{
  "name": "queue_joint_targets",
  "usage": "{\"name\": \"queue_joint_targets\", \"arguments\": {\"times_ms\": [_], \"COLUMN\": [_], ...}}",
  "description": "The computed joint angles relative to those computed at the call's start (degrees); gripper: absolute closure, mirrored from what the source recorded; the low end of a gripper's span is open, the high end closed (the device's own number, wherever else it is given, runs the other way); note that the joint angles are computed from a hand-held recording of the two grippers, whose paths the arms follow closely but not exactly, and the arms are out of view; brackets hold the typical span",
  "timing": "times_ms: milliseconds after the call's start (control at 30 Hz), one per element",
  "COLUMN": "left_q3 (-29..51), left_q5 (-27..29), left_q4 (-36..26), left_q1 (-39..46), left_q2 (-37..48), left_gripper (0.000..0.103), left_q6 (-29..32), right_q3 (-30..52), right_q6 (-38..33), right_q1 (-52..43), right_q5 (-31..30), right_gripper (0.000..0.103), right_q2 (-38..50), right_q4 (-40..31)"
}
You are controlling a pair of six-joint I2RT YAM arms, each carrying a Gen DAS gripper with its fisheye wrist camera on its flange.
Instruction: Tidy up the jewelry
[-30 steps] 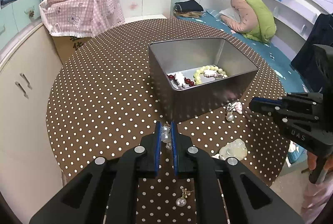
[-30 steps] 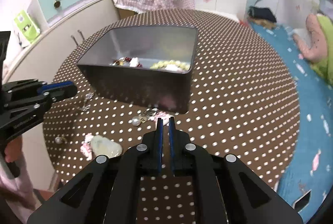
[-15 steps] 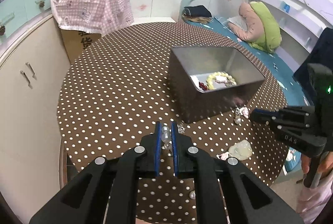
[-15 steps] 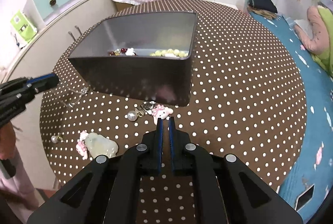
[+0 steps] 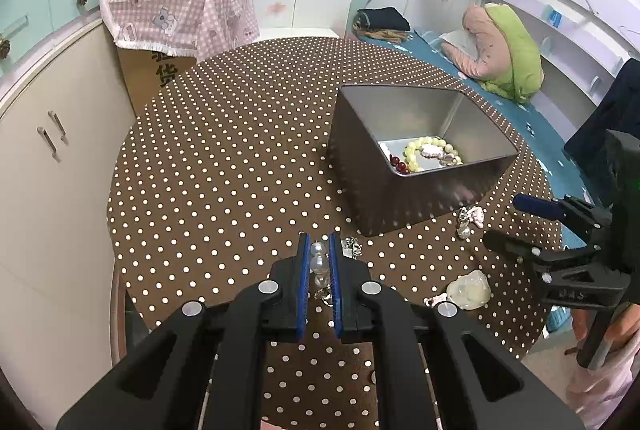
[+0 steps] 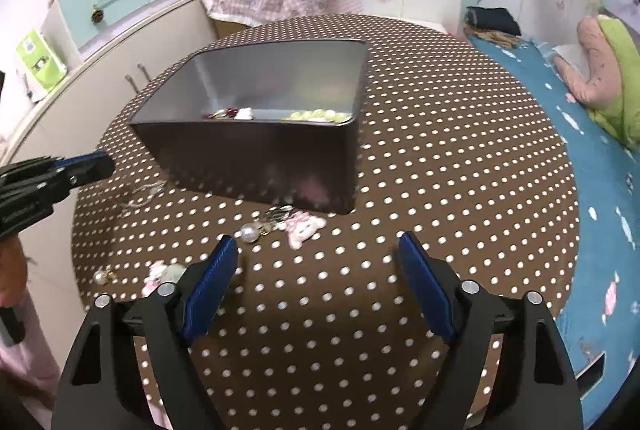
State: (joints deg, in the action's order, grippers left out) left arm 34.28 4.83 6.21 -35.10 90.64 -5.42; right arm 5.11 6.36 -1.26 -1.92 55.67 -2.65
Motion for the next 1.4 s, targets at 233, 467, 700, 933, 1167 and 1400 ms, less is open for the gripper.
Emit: {"name": "queue_joint_targets", "arguments": {"times_ms": [233,467,700,933,1167,1400], "left_q3": [0.50,1.39,1.00,0.34,1.14,3.67], "left_q5": [-0.14,0.07,0.31,0.90,1.23,0.86], "left_q4": [0.07,0.06,0.64,0.40,-2.27,-5.35], "left_q1": [-0.94,-1.91,-2.17,-1.41,-0.17,-0.12], "left_q2": [0.91,2.58,2.66,-0.05,-5.00,-10.48], "left_gripper": [0.095,0.095,0.095,0.095,0.095,0.095], "left_q6": [-0.31,-0.91,-1.54,-1.07,0.96,1.98], "right_q3": [1.43,1.49,0.67,-0.81,-0.29,3.06], "right_q6": [0.47,0.93,-0.72,-2.88,-6.31,-7.25], "right_q1": [2.76,6.11,2.79,-3.99,-10.80,-12.73], "right_q5": [2.66,4.31,1.20,-3.22,-7.27,-7.48], "right_gripper": [0.050,0.069,0.080,0.085,0.085,0.085], "right_q2": [9.95,13.95,11.15,1.90,-7.59,-14.52], "right_q4": [7.65,13.03,11.18,4.23,-4.10,-10.70]}}
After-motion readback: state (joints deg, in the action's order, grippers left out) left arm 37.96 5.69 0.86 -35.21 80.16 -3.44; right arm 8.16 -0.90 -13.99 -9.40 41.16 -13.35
